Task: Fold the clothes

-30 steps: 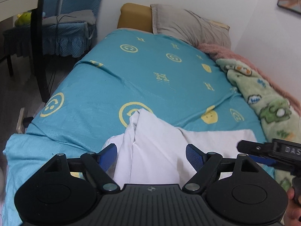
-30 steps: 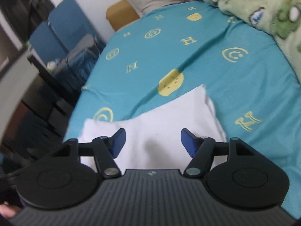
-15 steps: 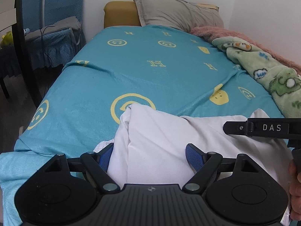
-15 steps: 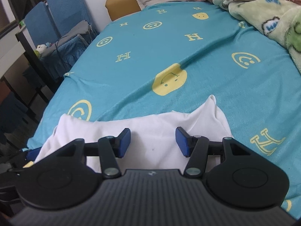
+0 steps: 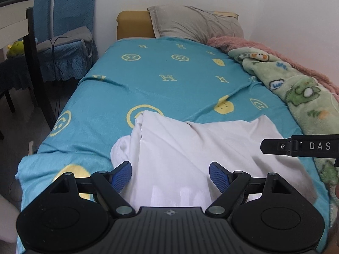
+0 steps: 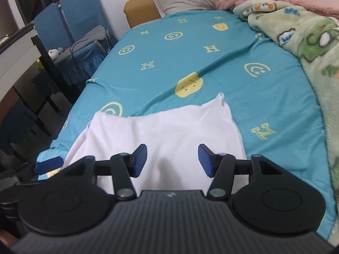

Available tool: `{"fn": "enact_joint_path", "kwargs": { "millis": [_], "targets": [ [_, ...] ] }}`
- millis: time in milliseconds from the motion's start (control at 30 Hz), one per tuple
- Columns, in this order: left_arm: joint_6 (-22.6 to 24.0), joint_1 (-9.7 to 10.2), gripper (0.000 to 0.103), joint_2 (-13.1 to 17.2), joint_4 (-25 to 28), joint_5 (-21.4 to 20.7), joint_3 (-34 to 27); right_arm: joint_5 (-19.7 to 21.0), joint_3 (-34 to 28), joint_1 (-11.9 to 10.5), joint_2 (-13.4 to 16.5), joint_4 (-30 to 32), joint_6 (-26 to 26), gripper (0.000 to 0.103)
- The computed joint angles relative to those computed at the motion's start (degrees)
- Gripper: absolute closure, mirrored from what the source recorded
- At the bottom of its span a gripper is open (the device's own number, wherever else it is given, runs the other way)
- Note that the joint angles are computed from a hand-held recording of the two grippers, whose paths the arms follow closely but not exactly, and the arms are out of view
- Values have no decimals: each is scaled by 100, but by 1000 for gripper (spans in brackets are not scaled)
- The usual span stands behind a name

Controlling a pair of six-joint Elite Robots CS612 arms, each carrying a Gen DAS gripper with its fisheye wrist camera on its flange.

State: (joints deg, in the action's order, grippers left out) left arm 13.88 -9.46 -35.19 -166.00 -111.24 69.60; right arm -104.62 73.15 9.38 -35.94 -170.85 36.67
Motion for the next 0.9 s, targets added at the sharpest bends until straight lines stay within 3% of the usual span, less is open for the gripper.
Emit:
{"fn": "enact_joint_path", "kwargs": {
  "millis": [133, 233, 567, 700, 833, 900],
  "targets": [
    [-109, -41, 21, -161, 306, 396, 216, 74, 236, 20, -146, -19, 238, 46],
    [0, -73, 21, -166, 553, 594, 229, 32, 226, 34, -164, 139, 102, 46],
    [-380, 11, 18, -186, 627, 421, 262, 532, 80, -81, -4, 731, 310, 48],
    [-676, 98, 18, -282, 973, 126, 259, 526, 74, -73, -4, 737, 330, 47],
    [-1045, 262, 15, -410, 1505, -548, 236, 601, 103, -99, -13, 673, 460, 47],
    [-1114, 350, 15, -418, 2032, -1018, 145, 642, 117, -111, -18, 642, 532, 46]
  ]
}}
